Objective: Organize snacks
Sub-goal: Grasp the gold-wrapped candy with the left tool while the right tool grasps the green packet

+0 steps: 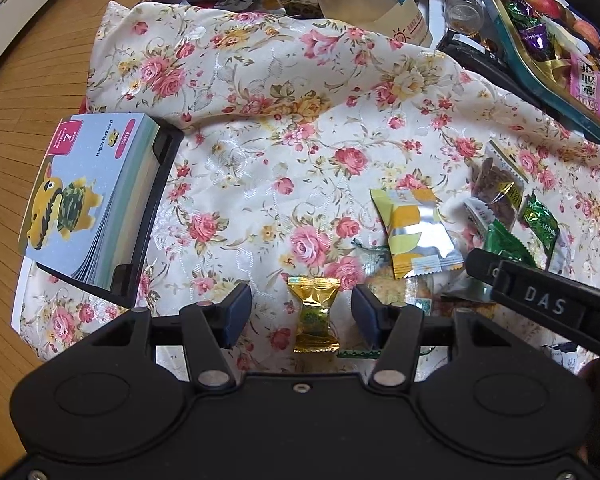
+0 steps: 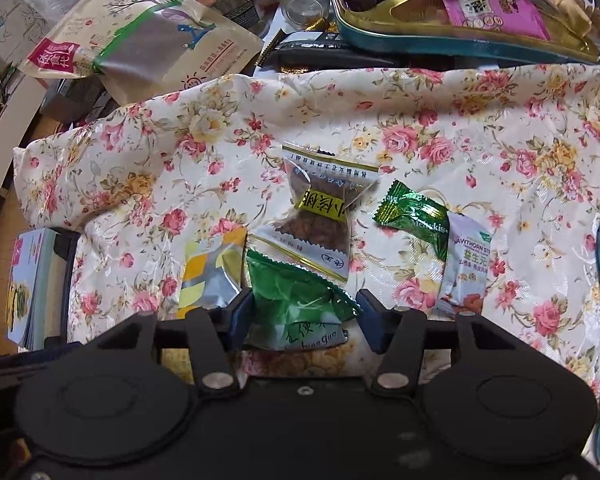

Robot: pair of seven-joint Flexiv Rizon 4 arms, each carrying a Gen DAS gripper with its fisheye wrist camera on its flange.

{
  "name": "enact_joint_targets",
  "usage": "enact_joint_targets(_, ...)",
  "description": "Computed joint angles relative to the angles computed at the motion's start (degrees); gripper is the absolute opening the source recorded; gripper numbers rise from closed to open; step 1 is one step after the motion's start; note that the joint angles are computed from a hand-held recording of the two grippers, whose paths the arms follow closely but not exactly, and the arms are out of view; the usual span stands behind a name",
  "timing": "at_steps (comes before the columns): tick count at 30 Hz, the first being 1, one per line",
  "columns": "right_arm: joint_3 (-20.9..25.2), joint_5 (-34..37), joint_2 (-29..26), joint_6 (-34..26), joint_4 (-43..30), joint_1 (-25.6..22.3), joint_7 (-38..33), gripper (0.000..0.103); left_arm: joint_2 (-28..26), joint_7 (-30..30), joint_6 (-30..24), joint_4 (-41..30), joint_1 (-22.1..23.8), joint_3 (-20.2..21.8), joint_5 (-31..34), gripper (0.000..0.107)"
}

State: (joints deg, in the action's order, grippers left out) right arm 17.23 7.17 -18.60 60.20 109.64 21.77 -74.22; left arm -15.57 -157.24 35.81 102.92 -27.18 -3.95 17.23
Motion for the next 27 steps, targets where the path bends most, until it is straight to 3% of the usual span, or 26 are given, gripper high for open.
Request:
enact_joint_targets(14,0.5,5.1,2.5,-6.0,-1.1,-1.4,-6.0,0.058,-1.2,-0.5,-0.3,0.5,0.1,0.3,-0.3,0.057)
enact_joint_targets(22,-1.0,0.7,2.2,-8.5,-0.1,0.3,-4.5,0.058,-3.0,0.3,0.0,0.2,0.4,0.3,-2.0,0.057)
enact_joint_targets(25,-1.0,0.1,1.9,-8.3,0.1,0.5,-4.6,0.058,-3.3,0.5,2.2,0.9,0.1,0.5,-2.1,0.050)
enact_joint_targets(27,-1.2,-0.6,1.7,-7.6,0.5,0.7,-4.1,0.059,-3.3,1.2,4.1,1.5,0.3,0.5,-2.5,0.035)
